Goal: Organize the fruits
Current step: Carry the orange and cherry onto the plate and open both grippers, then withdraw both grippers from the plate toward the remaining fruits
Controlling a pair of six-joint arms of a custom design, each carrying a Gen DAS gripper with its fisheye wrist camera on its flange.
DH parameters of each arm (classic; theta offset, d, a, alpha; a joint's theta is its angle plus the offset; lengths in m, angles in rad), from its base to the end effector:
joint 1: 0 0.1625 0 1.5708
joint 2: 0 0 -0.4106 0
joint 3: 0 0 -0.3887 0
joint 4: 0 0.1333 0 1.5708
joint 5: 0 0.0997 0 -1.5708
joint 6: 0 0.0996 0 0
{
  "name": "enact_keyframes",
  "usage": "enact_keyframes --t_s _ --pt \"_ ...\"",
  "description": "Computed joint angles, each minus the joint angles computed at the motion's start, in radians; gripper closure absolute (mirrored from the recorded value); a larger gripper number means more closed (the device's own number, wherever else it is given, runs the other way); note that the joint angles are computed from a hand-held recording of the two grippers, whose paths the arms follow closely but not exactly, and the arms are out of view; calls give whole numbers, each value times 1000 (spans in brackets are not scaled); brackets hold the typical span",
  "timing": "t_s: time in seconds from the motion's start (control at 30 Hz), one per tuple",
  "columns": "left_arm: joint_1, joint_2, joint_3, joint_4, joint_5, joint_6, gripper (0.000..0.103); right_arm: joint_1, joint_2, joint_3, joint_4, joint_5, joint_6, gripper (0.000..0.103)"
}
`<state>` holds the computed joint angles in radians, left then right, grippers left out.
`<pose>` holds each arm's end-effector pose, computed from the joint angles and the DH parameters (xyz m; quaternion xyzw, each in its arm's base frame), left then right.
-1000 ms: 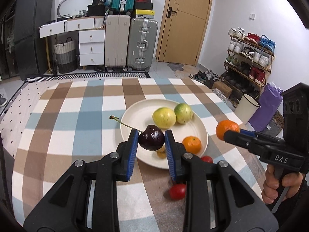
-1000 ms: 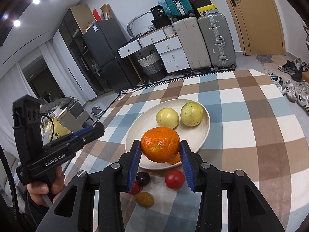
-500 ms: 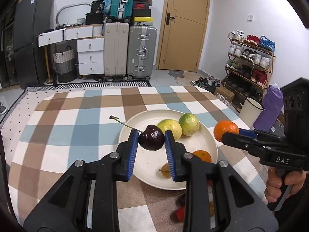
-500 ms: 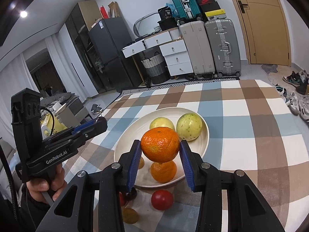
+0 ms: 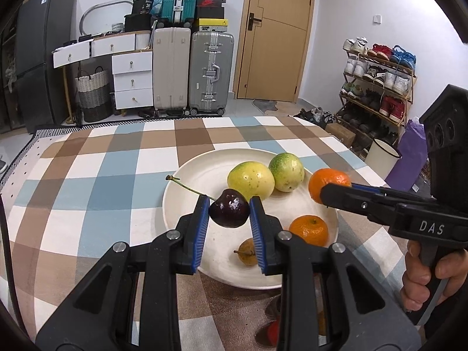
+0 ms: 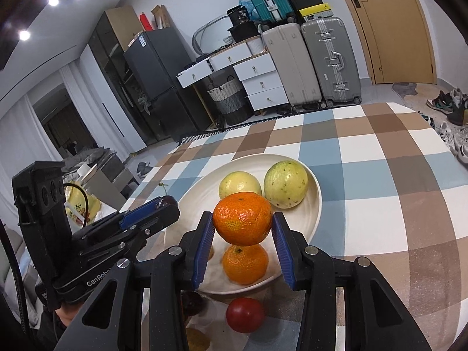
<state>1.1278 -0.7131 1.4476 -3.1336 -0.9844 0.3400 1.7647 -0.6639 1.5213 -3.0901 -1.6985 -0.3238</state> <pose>-0.1416 -0.7381 0.1880 0.2269 0.8545 -0.3983 0.2444 0.2565 -0.6804 0.1049 0.2215 -0.9177 0.3197 0.0813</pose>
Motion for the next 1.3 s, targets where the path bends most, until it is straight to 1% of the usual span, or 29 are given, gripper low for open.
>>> enact_keyframes --t_s 0.07,0.1,0.2,0.33,0.4,0.5,0.53,0.57,0.63,0.67,0.7,0.73,0.77,0.8,0.83,0.87,0.9,0.97,1.03,1.07,1.17,1.3 --pt "2 4 -7 3 1 -4 78 3 12 -3 -34 -25 -4 62" --pt "3 8 -10 3 3 -6 78 4 15 -8 -26 -36 -2 62" --pt "0 15 -13 -18 11 11 78 -2 18 -14 -9 -36 22 62" --pt "-1 16 -9 -32 10 29 78 11 42 -20 -71 -90 -26 62" --pt "-1 18 -9 -41 9 32 78 11 47 -18 -93 -89 -40 62" --pt "1 16 -7 -46 5 32 78 11 50 -20 -100 -93 -39 62" --pt "-1 13 -1 -51 6 30 78 10 51 -20 -106 -91 -36 60" --pt "0 12 0 -53 3 27 78 8 53 -21 -113 -88 -28 54" --pt "2 10 2 -57 3 20 76 4 47 -11 -127 -79 -21 51" --pt "3 9 2 -59 5 15 71 1 46 -6 -140 -69 -21 49" --pt "3 6 6 -60 7 9 60 0 44 -2 -148 -65 -22 46" --pt "3 4 8 -60 11 3 53 -1 41 5 -160 -60 -24 36" --pt "2 2 11 -66 18 -2 40 -3 39 10 -170 -53 -26 29" --pt "3 0 15 -78 21 -4 31 -5 37 15 -179 -44 -27 27" --pt "4 -3 20 -85 20 -4 28 -6 35 19 -186 -40 -27 23" --pt "4 -5 21 -84 24 -4 21 -7 35 21 -192 -37 -28 17" --pt "3 -7 21 -71 40 -17 17 -7 34 20 -190 -39 -29 14" --pt "2 -13 20 -50 52 -36 16 -6 33 24 -202 -52 -26 6" --pt "1 -17 24 -49 57 -43 10 -2 33 23 -206 -72 -32 3" --pt "-1 -20 28 -50 59 -45 1 -2 33 23 -202 -81 -36 2" --pt "-6 -31 47 -71 54 -40 1 0 31 27 -206 -96 -35 1" --pt "-17 -42 67 -77 73 -26 1 5 28 31 -209 -118 -61 1"
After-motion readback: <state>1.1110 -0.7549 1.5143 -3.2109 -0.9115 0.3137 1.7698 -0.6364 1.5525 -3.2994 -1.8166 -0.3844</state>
